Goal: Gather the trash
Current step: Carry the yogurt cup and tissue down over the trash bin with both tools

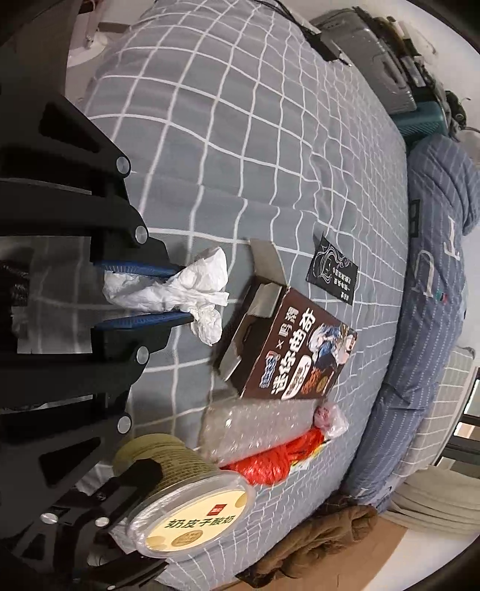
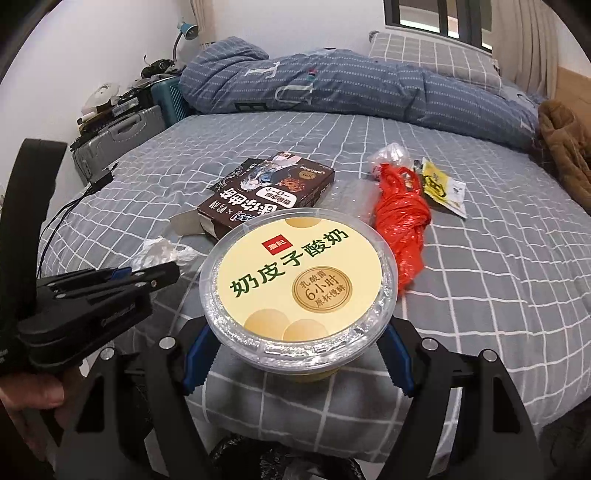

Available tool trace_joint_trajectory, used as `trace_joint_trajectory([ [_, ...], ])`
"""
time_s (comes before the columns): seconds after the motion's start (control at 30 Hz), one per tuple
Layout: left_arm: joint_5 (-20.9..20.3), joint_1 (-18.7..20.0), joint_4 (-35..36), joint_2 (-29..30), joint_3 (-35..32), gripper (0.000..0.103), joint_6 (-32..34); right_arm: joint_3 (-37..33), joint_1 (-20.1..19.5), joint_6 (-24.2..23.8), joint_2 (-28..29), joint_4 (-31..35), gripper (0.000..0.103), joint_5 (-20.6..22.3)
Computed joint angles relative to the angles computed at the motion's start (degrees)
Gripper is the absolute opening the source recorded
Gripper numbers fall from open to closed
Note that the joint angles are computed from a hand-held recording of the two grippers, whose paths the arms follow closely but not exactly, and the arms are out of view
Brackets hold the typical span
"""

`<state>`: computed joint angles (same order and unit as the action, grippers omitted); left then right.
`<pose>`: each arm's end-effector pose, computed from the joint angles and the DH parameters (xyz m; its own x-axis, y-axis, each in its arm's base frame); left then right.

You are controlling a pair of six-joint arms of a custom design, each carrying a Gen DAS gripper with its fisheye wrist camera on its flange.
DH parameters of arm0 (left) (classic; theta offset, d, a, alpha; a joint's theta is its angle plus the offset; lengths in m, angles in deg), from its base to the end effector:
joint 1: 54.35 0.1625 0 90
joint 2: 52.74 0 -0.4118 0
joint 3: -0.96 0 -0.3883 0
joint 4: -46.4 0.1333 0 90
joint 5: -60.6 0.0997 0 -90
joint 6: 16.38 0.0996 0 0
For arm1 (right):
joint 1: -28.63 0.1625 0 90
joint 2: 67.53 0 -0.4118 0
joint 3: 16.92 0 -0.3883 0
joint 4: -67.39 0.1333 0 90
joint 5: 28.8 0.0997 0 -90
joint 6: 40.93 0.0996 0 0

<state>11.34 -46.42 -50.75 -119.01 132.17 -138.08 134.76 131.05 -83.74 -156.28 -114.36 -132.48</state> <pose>-0.2891 -0.2405 0.0632 -0.6816 -0.4969 -0.5371 0.0990 0.6647 -0.7406 0.1759 -0.2886 0.1917 -0.5861 -0.6531 0.4796 -0.7997 0.5614 -0.2128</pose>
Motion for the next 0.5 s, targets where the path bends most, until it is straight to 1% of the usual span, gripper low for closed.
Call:
trace_joint_trajectory([
  [0.2,-1.01,-2.75,1.0,2.14,-1.07,0.018,-1.61,0.72,-0.55,0.49,-4.7,2.9,0.072,0.08],
  [0.5,-2.75,-4.94,1.92,3.84,-2.4,0.019,-3.03,1.38,-1.53,0.15,-10.89,7.13,0.072,0.52],
])
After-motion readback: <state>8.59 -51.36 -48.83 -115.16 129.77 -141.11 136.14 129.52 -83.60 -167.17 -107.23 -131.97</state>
